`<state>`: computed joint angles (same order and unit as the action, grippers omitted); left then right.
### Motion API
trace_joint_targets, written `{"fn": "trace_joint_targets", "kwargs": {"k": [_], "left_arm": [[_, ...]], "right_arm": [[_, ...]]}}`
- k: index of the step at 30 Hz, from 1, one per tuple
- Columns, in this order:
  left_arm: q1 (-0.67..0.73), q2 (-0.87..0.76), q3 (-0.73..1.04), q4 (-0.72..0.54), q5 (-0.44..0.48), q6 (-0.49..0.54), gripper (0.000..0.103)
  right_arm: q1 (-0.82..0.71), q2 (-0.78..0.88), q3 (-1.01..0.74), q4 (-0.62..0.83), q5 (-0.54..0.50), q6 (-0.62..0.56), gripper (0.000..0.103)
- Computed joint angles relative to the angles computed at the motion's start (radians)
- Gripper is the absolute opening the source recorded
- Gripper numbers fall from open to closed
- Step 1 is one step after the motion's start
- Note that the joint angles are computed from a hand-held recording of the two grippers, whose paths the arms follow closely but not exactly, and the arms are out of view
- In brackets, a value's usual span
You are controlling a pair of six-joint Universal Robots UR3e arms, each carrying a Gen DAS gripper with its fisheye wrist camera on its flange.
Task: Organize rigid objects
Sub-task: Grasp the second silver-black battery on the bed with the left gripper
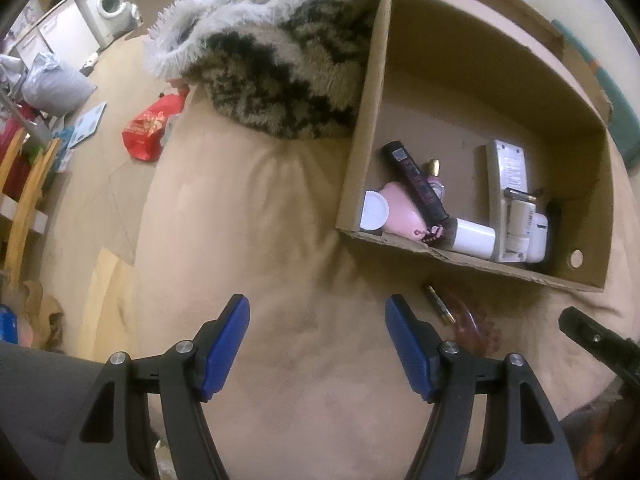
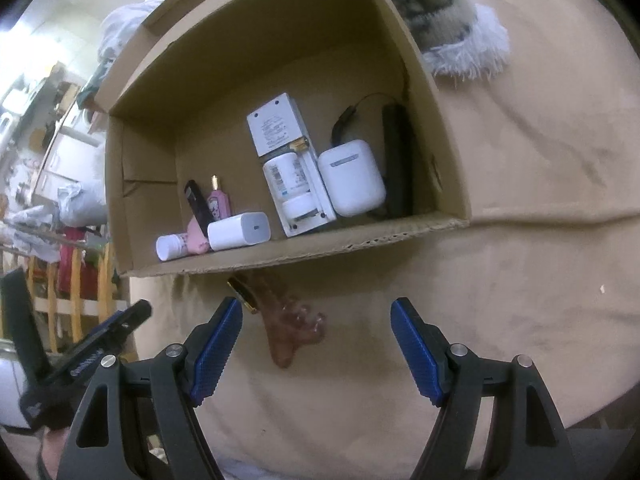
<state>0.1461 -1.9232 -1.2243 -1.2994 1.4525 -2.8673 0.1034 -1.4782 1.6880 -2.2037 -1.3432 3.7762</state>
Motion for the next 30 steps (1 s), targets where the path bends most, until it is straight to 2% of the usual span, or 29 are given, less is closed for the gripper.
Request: {"fn": "trace_joint_targets", "kwargs": {"k": [6, 10, 15, 16, 19, 26, 30], "left_arm": [[-0.088, -0.072, 0.003, 0.042, 0.052, 0.076, 0.067], [-0.146, -0.096, -0.011, 0.069, 0.043, 0.118, 0.067], [-0.256, -0.152, -0.016, 0.122, 0.150, 0.297, 0.067], [-0.258, -0.157, -0.011, 0.122, 0.151, 0.308, 0.067], [-0.258, -0.208, 0.063, 0.070, 0.138, 0.345, 0.067], [-0.278, -0.286, 0.156, 0.060, 0.139, 0.439, 0.067], [-0.291, -0.334, 0.271, -0.050, 0.144, 0.463, 0.067]], "right_arm": [[-0.016, 0.024, -0.009, 0.002, 0.016, -0.013, 0.081], [-0.025, 0.026, -0.006, -0.003, 0.031, -0.017, 0.081], [-0.024, 0.036, -0.018, 0.013, 0.030, -0.029, 0.081], [-0.024, 0.036, -0.018, 0.017, 0.028, -0.029, 0.081], [-0.024, 0.040, -0.017, 0.018, 0.030, -0.029, 0.081], [-0.014, 0.061, -0.036, 0.015, 0.025, -0.034, 0.081], [-0.015, 0.066, -0.037, 0.027, 0.018, -0.029, 0.081]]}}
